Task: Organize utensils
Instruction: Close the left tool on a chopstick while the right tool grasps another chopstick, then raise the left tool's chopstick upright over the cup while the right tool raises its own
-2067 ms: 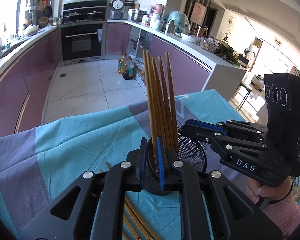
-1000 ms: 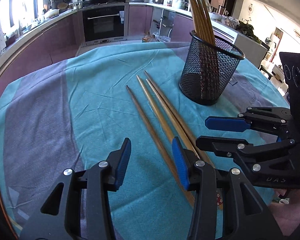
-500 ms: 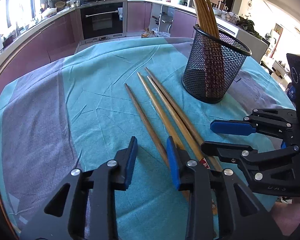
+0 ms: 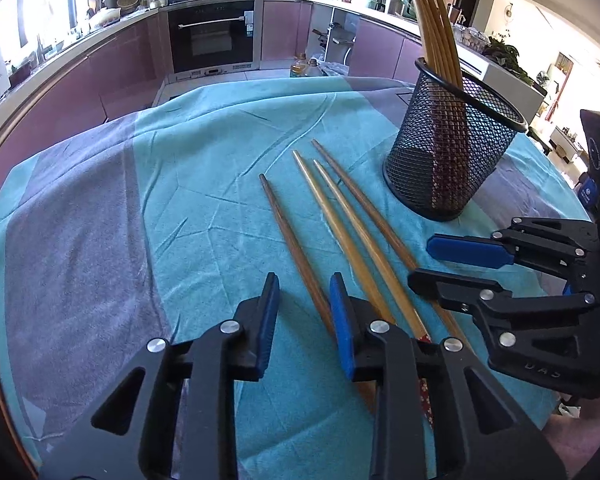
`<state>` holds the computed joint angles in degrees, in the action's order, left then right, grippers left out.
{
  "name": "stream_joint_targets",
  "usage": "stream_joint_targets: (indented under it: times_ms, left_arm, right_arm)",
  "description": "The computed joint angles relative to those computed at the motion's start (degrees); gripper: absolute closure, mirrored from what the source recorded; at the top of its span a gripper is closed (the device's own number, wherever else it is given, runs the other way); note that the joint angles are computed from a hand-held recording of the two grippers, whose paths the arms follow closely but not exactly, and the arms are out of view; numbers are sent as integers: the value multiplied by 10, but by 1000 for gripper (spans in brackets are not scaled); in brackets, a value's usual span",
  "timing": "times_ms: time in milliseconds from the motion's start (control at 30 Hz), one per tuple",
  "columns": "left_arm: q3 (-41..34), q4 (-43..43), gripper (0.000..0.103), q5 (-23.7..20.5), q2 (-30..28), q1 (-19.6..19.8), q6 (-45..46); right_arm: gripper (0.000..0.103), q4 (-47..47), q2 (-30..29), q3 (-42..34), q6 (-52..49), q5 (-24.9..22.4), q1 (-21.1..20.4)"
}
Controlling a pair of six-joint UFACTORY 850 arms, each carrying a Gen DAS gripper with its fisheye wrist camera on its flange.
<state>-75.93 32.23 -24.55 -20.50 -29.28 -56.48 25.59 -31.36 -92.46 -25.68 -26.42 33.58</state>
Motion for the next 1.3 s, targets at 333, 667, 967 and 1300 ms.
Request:
stream_joint_targets:
  times_ms: [333, 667, 967, 1300]
  left_arm:
    - [-23, 16, 84, -10, -20, -1, -27]
    - [5, 36, 94, 16, 3, -5, -91]
    - [27, 8, 95, 52, 23, -11, -42]
    - [9, -66, 91, 31, 3, -6, 46]
  right_arm:
    - [91, 51, -15, -12, -2, 12, -5]
    - [97, 177, 16, 24, -102, 20, -19]
    - [97, 199, 31, 42, -173, -30, -26]
    - [94, 112, 11, 15, -107, -50, -17]
